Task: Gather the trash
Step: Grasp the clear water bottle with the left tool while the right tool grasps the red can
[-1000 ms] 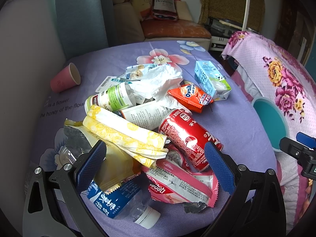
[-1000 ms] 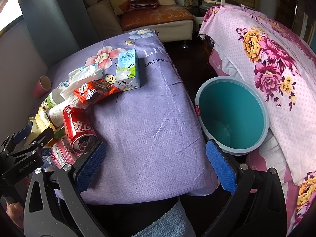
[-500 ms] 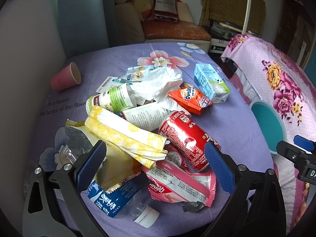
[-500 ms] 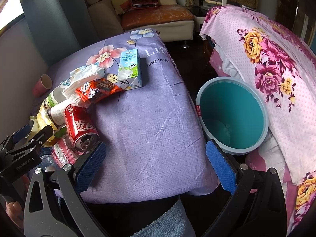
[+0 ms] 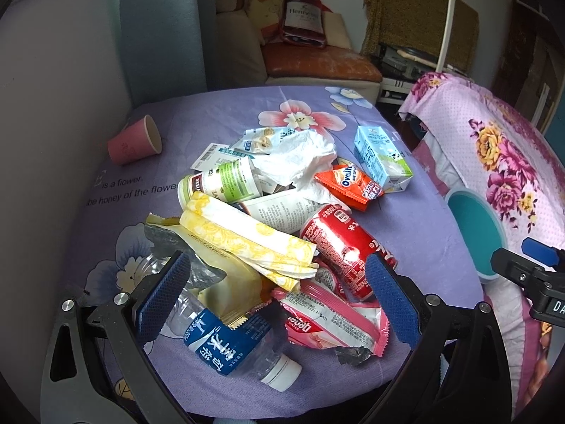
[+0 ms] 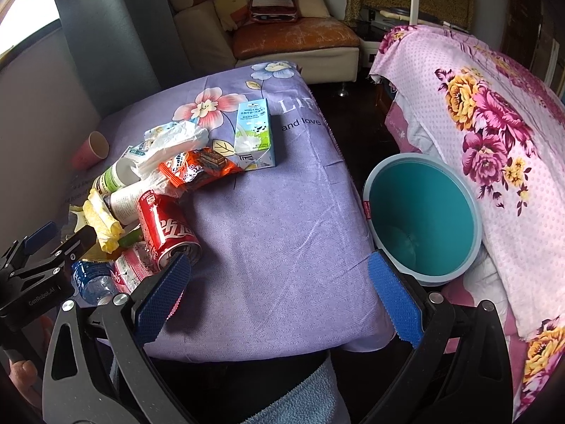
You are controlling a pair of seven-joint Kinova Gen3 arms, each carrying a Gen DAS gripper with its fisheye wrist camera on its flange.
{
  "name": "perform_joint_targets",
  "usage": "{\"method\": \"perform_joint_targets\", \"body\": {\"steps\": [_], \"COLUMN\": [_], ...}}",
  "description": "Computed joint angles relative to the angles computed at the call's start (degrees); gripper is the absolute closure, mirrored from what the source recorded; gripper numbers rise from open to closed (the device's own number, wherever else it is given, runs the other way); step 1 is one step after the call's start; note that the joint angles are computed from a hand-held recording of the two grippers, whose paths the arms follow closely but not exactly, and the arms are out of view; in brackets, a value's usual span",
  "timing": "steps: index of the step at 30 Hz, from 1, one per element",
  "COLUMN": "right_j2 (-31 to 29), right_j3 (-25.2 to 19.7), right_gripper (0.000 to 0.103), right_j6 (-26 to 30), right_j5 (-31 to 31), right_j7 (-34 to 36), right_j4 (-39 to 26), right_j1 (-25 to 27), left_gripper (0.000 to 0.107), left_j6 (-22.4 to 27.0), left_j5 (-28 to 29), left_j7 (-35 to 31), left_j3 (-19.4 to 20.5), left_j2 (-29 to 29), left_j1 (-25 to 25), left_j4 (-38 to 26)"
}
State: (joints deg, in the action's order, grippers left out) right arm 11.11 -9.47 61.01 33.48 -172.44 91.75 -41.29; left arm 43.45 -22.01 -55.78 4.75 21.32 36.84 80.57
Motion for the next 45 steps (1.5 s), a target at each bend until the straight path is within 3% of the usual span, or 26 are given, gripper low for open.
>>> {"method": "perform_joint_targets", "body": {"steps": [8, 13, 20, 23, 26, 34, 36, 37, 41, 43, 45], "right_j2": [3.42, 5.68, 8.67, 10.66, 13.28, 22.64, 24.16, 24.76, 25.33, 23.96, 22.29], "right_j3": [0.30, 1.30, 2.42, 2.30, 2.34, 3.60, 3.72, 3.52, 4.26, 4.51, 4.94], "right_gripper": [0.006, 0.006, 0.006, 0.017, 0.020, 0.021, 0.034, 0.050, 0.057, 0.058, 0.058], "right_j6": [-1.41, -3.06, -3.58, -3.32, -2.89, 3.35, 4.07, 4.28, 4.06, 2.18, 0.44], "right_j5": [-4.85, -8.03, -13.05, -16.45, -20.51, -26.36, -27.85, -28.77, -30.00, -30.31, -29.99], "right_j7": [9.19, 13.69, 20.82, 26.07, 31.17, 41.54, 43.16, 44.20, 45.37, 44.71, 43.73], "right_j4": [-4.46, -6.58, -10.79, -13.67, -17.25, -29.26, -30.89, -31.43, -31.85, -29.99, -28.03], "right_j1": [1.17, 1.44, 2.73, 4.27, 5.93, 6.70, 7.06, 7.38, 6.62, 6.38, 6.09], "left_gripper": [0.008, 0.008, 0.009, 0.009, 0.009, 0.008, 0.008, 0.008, 0.009, 0.014, 0.027], "left_j6": [1.84, 2.53, 4.13, 3.73, 4.29, 4.87, 4.43, 4.41, 5.84, 3.99, 3.90], "left_j5": [8.34, 16.71, 17.85, 18.64, 17.20, 26.07, 27.41, 27.07, 23.30, 19.51, 17.97], "left_j7": [-3.79, -6.91, -7.53, -10.22, -12.17, -18.87, -19.21, -19.14, -17.90, -16.24, -16.21], "left_j3": [0.39, 1.91, 1.65, 2.09, 1.55, 3.30, 3.31, 3.15, 2.68, 0.94, 0.92], "left_j2": [-2.44, -1.34, 1.59, 1.41, 0.39, -2.29, -2.09, -1.58, 1.91, 1.84, 2.51], "left_j1": [-9.08, -14.87, -14.26, -15.10, -14.85, -20.51, -20.84, -20.45, -17.55, -14.56, -14.08], "left_j4": [4.37, 5.70, 3.98, 4.16, 4.49, 9.36, 9.80, 9.49, 6.79, 6.98, 5.76]}}
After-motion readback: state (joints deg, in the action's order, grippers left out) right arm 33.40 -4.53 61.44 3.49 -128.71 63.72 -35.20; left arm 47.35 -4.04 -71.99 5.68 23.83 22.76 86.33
